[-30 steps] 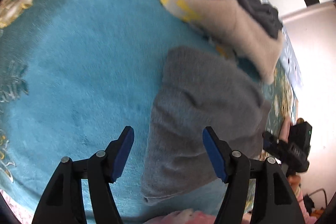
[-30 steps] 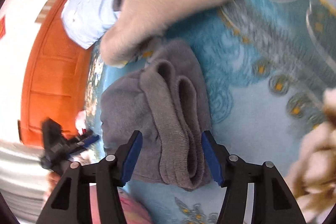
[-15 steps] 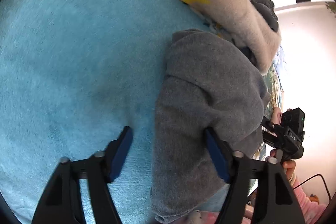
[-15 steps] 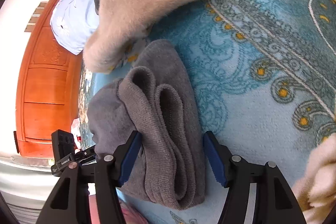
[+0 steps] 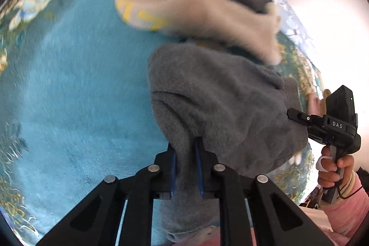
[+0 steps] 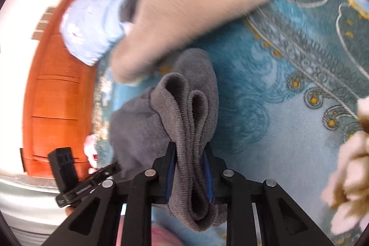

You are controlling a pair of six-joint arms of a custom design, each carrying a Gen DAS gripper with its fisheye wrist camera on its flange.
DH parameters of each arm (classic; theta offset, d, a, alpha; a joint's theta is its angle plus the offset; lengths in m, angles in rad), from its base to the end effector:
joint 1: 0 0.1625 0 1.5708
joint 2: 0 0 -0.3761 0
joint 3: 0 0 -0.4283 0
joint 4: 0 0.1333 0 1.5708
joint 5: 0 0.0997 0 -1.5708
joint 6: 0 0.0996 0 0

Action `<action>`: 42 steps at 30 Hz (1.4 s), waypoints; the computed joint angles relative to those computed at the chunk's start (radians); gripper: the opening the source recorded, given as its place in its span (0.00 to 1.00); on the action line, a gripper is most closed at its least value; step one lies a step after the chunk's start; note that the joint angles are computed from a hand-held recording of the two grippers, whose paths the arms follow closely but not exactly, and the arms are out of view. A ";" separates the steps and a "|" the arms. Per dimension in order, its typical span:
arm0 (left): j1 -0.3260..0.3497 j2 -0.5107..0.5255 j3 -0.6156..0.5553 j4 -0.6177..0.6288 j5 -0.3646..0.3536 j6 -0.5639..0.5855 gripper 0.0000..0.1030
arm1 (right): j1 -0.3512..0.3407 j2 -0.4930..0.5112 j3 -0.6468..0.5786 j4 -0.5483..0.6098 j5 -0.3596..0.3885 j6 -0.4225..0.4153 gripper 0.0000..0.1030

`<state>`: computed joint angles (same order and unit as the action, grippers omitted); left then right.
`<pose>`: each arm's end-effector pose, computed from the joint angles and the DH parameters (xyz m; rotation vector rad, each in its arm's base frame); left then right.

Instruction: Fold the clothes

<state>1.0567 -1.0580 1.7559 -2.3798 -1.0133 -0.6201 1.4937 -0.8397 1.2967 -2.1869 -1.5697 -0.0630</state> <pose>-0.1435 -0.6323 0.1421 -0.1845 2.6729 -0.5375 0.0753 -0.7577 0.1709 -0.0219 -3.1216 0.2484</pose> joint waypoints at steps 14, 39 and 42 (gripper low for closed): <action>-0.173 0.323 -0.517 0.069 -0.051 0.370 0.05 | -0.045 -0.476 0.333 -0.265 0.079 -0.017 0.11; -0.007 0.661 -0.765 0.359 -0.172 -0.189 0.70 | -0.287 -0.473 0.372 -0.171 -0.008 -0.059 0.65; 0.016 0.656 -0.749 0.337 -0.225 -0.209 0.73 | -0.291 -0.448 0.362 -0.200 -0.021 -0.059 0.66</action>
<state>1.0731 -0.4025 1.0066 -2.0429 -1.2385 -0.8289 1.2025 -1.2879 1.6589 -2.3866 -1.5910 -0.1218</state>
